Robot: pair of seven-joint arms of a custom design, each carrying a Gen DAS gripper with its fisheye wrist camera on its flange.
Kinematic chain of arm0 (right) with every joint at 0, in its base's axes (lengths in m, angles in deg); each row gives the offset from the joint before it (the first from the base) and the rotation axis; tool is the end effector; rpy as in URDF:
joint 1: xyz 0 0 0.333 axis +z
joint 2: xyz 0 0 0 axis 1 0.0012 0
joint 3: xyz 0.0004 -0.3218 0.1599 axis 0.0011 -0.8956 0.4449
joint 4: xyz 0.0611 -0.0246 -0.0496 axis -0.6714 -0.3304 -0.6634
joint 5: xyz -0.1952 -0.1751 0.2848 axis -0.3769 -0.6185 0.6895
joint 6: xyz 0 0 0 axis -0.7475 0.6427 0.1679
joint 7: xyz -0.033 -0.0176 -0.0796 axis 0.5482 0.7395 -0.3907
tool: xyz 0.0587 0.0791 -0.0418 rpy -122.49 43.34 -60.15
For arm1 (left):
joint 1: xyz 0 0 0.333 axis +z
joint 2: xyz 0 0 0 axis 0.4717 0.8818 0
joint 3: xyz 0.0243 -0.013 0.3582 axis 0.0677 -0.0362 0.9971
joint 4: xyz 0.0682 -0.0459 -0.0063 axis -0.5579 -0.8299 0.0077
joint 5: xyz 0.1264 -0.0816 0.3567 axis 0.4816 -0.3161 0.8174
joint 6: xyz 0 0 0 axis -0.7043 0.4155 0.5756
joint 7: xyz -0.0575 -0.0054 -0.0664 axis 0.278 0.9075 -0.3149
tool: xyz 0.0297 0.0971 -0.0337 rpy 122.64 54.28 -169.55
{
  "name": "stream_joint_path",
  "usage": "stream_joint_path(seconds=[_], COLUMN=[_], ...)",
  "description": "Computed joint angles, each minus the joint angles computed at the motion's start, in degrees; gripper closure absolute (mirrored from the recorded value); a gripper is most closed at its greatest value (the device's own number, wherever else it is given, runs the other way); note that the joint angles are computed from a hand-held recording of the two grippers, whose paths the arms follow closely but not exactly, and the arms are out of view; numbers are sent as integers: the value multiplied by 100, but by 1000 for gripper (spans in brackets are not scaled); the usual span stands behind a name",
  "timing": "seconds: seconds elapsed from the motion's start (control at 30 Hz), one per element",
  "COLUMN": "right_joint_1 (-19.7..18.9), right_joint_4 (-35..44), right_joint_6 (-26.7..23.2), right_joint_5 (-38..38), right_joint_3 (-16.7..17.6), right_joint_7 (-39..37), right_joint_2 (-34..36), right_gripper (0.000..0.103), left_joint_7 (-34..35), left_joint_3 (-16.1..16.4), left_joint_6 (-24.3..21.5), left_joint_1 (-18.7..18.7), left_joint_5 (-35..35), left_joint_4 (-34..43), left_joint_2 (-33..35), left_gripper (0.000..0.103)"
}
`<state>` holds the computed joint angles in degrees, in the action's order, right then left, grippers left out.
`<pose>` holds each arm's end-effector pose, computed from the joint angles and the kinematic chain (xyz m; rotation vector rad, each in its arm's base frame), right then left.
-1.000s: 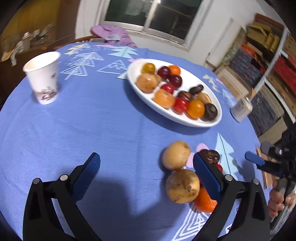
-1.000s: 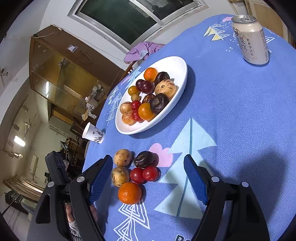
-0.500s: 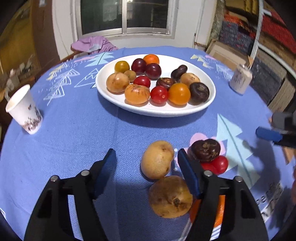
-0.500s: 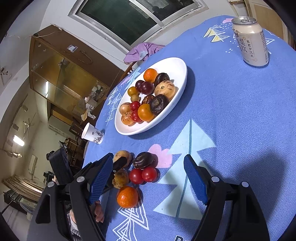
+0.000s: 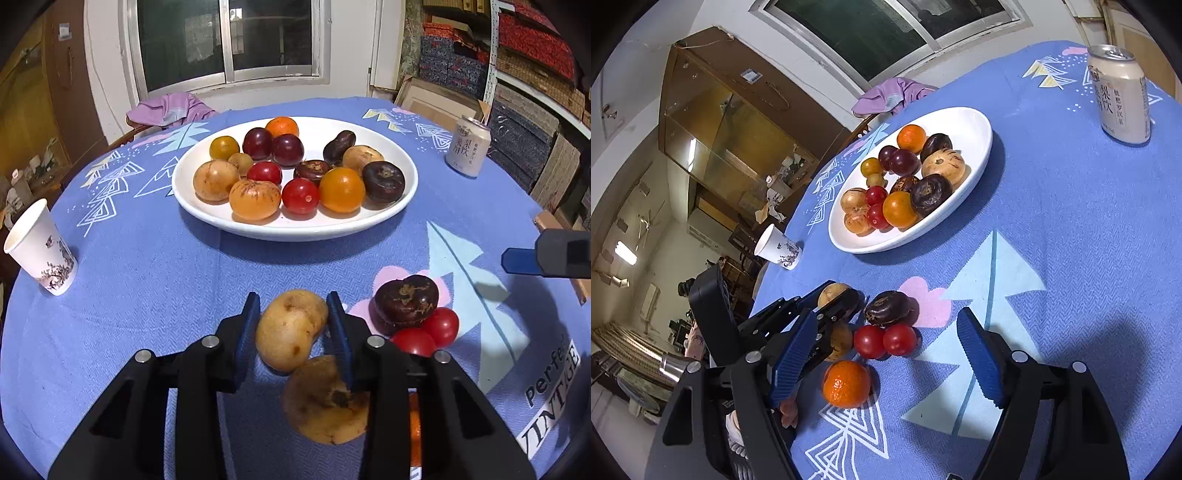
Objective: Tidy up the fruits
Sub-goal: 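Grasp a pale yellow-brown fruit with left tool while right tool grasps a dark mangosteen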
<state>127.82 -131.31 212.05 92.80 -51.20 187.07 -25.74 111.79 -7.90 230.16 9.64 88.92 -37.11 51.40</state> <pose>0.6138 0.4038 0.3420 -1.2357 1.8521 -0.0618 0.7511 -0.3776 0.3137 -1.1376 2.4029 -0.9255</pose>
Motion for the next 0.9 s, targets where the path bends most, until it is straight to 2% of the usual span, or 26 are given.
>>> stream_joint_path(seconds=[0.13, 0.23, 0.37, 0.47, 0.57, 0.67, 0.8, 0.9], right_joint_1=[-89, -153, 167, 50, 307, 385, 326, 346], right_joint_4=[74, 268, 763, 1209, 1649, 2011, 2354, 2360], right_joint_6=[29, -72, -561, -964, -1514, -1944, -2387, -2401], right_joint_5=[-23, -115, -184, -398, -674, -965, -1316, -1594], right_joint_3=[121, 212, -204, -99, -505, -671, -637, -701], right_joint_7=[-14, -70, -15, 25, 312, 544, 720, 923], right_joint_2=[78, 198, 438, 657, 868, 1051, 1236, 1244], right_gripper=[29, 34, 41, 50, 50, 50, 50, 59], left_joint_7=[-126, -411, -548, -548, -560, -583, -594, -610], left_joint_3=[-17, 110, -43, -2, 28, 17, 36, 53], left_joint_6=[-96, 57, 48, -42, -110, -169, -192, -193], left_joint_1=[95, 144, 342, 296, 260, 269, 255, 239], left_joint_5=[-109, -162, -286, -220, -174, -181, -163, -142], left_joint_4=[-113, -366, -399, -345, -306, -262, -241, -230], left_joint_2=[-108, -277, -301, -269, -243, -213, -201, -194], left_gripper=[67, 67, 67, 67, 67, 67, 67, 66])
